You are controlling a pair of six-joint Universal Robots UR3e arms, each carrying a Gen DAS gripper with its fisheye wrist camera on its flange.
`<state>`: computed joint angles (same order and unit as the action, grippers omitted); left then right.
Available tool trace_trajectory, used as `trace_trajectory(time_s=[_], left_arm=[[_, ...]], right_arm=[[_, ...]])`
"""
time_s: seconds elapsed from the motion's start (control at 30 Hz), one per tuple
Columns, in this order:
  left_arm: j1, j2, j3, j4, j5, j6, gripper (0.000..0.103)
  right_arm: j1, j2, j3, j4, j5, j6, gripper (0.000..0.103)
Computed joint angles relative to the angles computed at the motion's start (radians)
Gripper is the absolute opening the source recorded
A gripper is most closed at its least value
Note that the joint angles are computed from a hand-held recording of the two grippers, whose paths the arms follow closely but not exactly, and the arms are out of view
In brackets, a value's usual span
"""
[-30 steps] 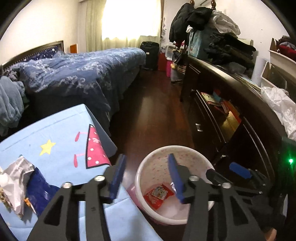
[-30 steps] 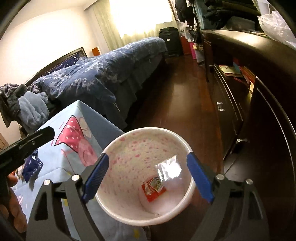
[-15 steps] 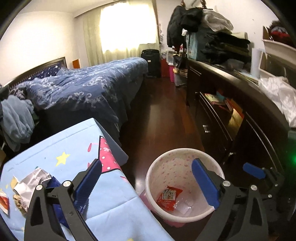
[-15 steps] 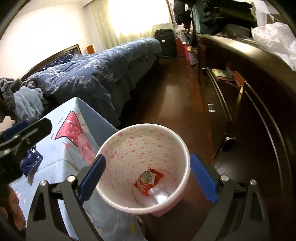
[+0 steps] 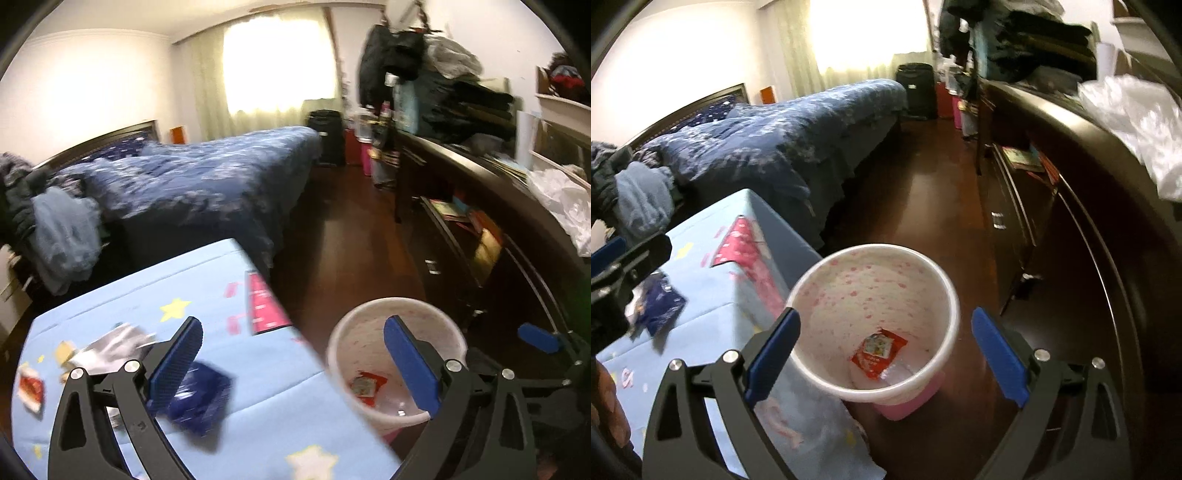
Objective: Collect trash
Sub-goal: 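Move both open tools back over the table toward the remaining trash, then grasp the red-and-white paper cup with the left tool while the right tool grasps the yellow block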
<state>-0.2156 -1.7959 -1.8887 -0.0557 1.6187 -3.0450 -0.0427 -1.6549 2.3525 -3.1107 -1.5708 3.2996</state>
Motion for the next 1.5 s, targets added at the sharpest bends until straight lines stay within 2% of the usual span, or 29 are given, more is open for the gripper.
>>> trace_trajectory(time_s=[0.07,0.17,0.3,0.4,0.57,0.7,0.8,0.93,1.0,1.13,1.2,1.27,1.3,1.37,1.4,1.5], left_arm=[[0.063,0.072,-0.09,0.022,-0.014,-0.004,0.099],[0.205,0.192,-0.221,0.018,-0.082,-0.005,0.099],[0.446,0.324,-0.347,-0.033,-0.225,-0.005,0.099],[0.629,0.393,-0.409,-0.076,-0.334,0.018,0.099],[0.878,0.399,-0.416,-0.087,-0.395,0.056,0.099],[0.97,0.221,-0.273,-0.066,-0.347,0.032,0.099],[0.979,0.037,-0.08,-0.165,-0.291,0.009,0.099],[0.967,-0.105,0.066,-0.251,-0.262,0.03,0.099],[0.944,-0.136,0.063,-0.174,-0.213,0.04,0.099],[0.926,-0.145,0.053,-0.147,-0.173,0.048,0.096],[0.898,-0.148,0.049,-0.133,-0.107,0.052,0.091],[0.874,-0.151,0.043,-0.122,-0.038,0.059,0.094],[0.875,-0.146,0.035,-0.121,-0.034,0.059,0.098],[0.9,-0.131,0.02,-0.131,-0.078,0.056,0.098],[0.905,-0.124,0.013,-0.13,-0.077,0.049,0.097],[0.919,-0.112,-0.012,-0.093,-0.079,0.036,0.071]], right_arm=[[0.062,0.007,-0.034,0.014,-0.02,0.008,0.098],[0.193,0.054,-0.12,0.032,-0.058,0.012,0.099],[0.336,0.151,-0.245,0.062,-0.096,0.013,0.099],[0.429,0.24,-0.359,0.103,-0.107,0.013,0.099],[0.533,0.348,-0.527,0.18,-0.121,-0.013,0.099],[0.589,0.418,-0.635,0.211,-0.14,-0.032,0.099],[0.603,0.468,-0.712,0.236,-0.133,-0.034,0.099],[0.607,0.533,-0.813,0.284,-0.117,-0.038,0.099],[0.606,0.576,-0.879,0.315,-0.108,-0.038,0.099],[0.61,0.637,-0.987,0.367,-0.082,-0.043,0.099],[0.625,0.684,-1.073,0.4,-0.078,-0.051,0.099],[0.643,0.727,-1.156,0.435,-0.081,-0.071,0.099],[0.652,0.749,-1.199,0.451,-0.083,-0.081,0.099],[0.671,0.801,-1.305,0.495,-0.087,-0.102,0.099],[0.678,0.824,-1.349,0.513,-0.086,-0.109,0.099],[0.695,0.908,-1.513,0.574,-0.077,-0.13,0.099]])
